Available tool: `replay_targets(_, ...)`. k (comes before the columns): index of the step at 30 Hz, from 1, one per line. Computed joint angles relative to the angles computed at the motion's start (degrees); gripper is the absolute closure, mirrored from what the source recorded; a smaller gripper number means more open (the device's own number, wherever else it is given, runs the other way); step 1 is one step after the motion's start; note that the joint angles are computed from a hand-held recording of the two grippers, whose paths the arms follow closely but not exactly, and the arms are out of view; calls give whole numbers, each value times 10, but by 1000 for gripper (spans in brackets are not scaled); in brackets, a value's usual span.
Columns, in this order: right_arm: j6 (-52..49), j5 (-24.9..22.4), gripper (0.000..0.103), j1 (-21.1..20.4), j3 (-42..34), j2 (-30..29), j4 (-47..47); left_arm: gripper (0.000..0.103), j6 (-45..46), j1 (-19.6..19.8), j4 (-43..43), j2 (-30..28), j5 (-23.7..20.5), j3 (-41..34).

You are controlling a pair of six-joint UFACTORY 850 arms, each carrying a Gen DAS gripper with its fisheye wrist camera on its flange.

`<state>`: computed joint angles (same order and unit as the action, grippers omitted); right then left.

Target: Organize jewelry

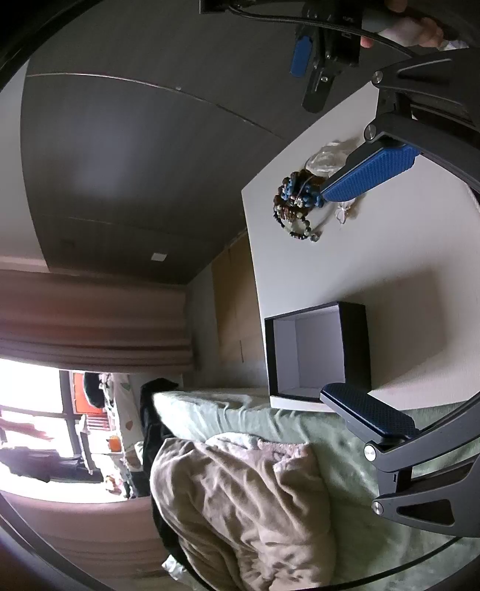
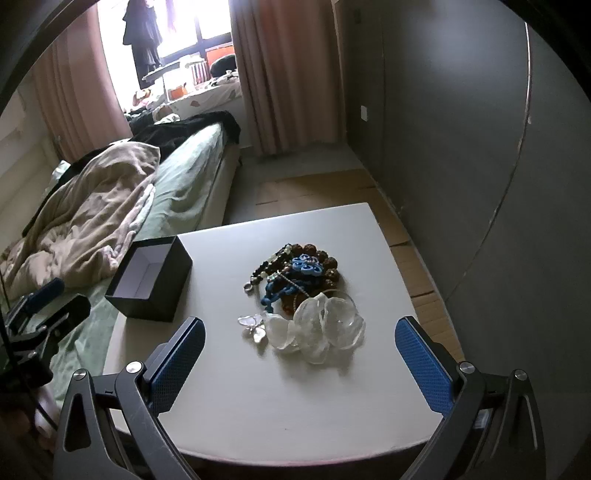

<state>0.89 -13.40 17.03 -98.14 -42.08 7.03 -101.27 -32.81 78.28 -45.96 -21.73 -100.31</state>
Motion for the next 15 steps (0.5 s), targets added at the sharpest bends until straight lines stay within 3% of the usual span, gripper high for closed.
replay_targets(15,45,-1,0,-2,1,4,-49,4,-1,-2,4,-3,15,-6)
